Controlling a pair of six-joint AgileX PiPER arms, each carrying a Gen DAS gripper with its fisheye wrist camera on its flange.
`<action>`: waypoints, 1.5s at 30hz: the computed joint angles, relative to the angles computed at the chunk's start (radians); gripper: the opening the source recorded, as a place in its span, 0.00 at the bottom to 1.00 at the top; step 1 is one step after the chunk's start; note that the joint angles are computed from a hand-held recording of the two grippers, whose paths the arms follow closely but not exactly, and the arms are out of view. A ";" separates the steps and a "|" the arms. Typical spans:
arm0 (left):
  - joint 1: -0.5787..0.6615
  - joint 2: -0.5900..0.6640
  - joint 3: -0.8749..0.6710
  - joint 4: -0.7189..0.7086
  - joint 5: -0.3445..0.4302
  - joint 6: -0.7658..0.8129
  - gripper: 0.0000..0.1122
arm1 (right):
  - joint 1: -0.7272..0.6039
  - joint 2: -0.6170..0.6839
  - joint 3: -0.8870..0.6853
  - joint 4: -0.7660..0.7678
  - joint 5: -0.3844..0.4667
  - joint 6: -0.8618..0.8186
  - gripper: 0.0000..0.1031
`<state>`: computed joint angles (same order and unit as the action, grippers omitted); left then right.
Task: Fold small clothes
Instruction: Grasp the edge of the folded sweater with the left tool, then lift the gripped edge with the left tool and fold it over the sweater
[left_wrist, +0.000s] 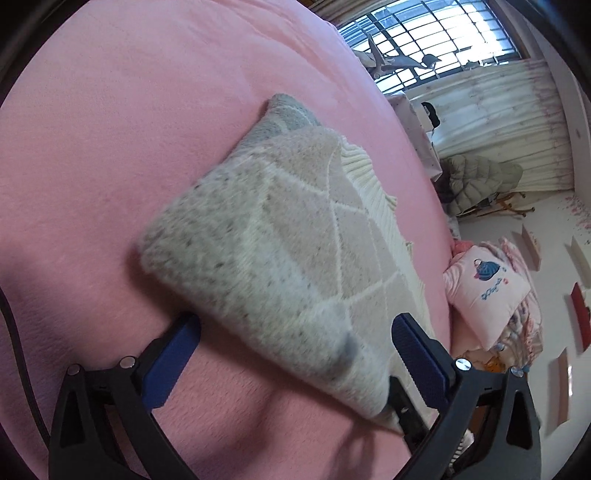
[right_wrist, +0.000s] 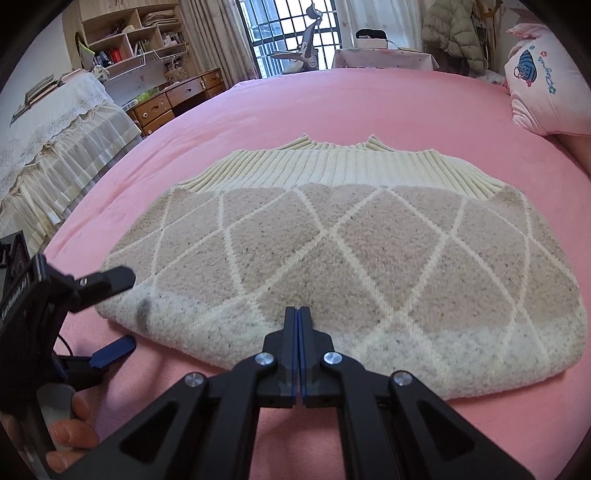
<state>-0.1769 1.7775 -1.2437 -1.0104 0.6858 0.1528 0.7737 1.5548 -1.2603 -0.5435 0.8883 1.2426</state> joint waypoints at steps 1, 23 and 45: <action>0.001 0.021 -0.024 -0.011 0.004 0.003 0.87 | 0.000 -0.001 0.004 -0.003 -0.005 0.004 0.00; -0.045 0.045 -0.139 0.041 -0.059 0.045 0.25 | 0.007 0.005 0.038 -0.029 -0.032 0.060 0.00; -0.408 0.008 -0.454 0.647 -0.031 -0.313 0.24 | -0.187 -0.209 0.384 0.203 -0.512 0.052 0.00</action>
